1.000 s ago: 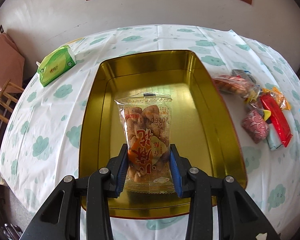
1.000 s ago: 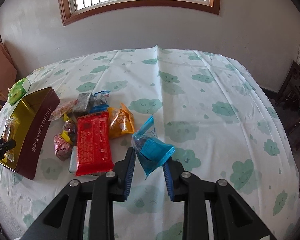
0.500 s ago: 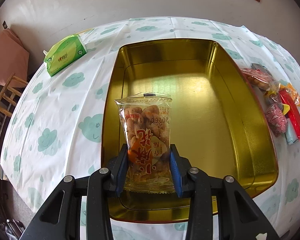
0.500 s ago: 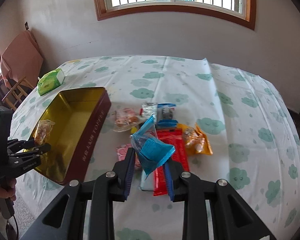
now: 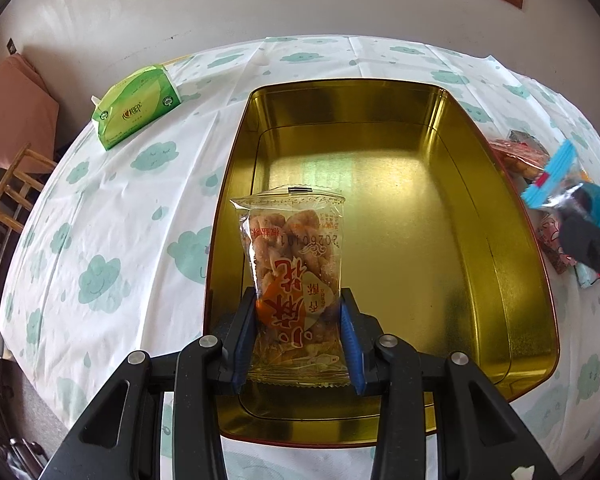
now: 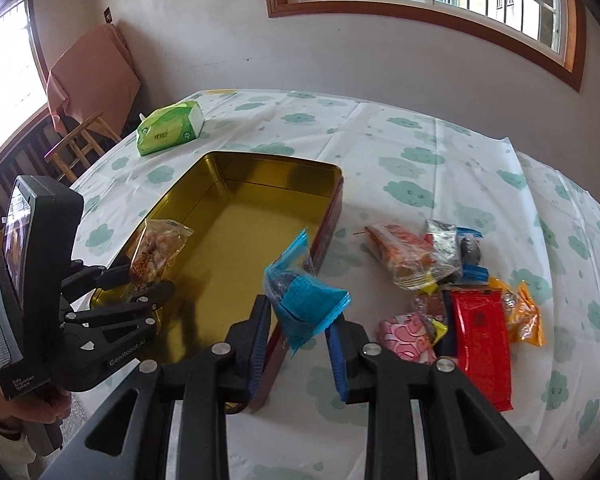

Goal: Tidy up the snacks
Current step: 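Carry the puffed-snack bag into the gold tin and open the left tool while the right tool carries the candy, then lower the blue candy into the gold tin and open the right tool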

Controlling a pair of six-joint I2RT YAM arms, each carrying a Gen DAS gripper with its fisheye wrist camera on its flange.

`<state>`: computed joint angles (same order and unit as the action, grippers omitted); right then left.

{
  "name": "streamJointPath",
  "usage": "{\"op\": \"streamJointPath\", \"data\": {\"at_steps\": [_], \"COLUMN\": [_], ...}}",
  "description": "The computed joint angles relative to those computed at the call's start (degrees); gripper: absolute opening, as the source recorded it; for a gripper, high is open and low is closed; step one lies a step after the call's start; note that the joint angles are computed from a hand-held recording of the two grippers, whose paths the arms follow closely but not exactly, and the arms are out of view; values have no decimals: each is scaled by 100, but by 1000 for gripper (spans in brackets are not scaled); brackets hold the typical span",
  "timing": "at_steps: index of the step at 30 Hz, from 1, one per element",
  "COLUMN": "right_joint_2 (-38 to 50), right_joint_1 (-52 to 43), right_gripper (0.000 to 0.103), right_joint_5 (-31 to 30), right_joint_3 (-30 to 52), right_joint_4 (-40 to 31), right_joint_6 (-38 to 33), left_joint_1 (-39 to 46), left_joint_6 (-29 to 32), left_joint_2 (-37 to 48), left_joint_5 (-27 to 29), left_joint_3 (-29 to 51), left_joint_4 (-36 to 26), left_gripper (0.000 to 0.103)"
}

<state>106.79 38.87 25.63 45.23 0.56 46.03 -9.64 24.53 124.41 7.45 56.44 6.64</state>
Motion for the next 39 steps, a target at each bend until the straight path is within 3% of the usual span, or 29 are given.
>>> {"op": "streamJointPath", "data": {"at_steps": [14, 24, 39], "right_joint_2": [551, 875, 1505], "right_joint_1": [29, 73, -68], "right_gripper": [28, 28, 28], "right_joint_5": [-189, -249, -472], "right_joint_3": [544, 949, 1769], "right_joint_4": [-43, -144, -422], "right_joint_6": [-189, -403, -689], "left_joint_1": [115, 875, 1640], "left_joint_6": [99, -145, -430], "left_joint_2": [-141, -670, -131], "left_joint_5": [398, 1117, 756], "left_joint_3": [-71, -12, 582], "left_joint_4": [-84, -378, -721], "left_gripper": [37, 50, 51]}}
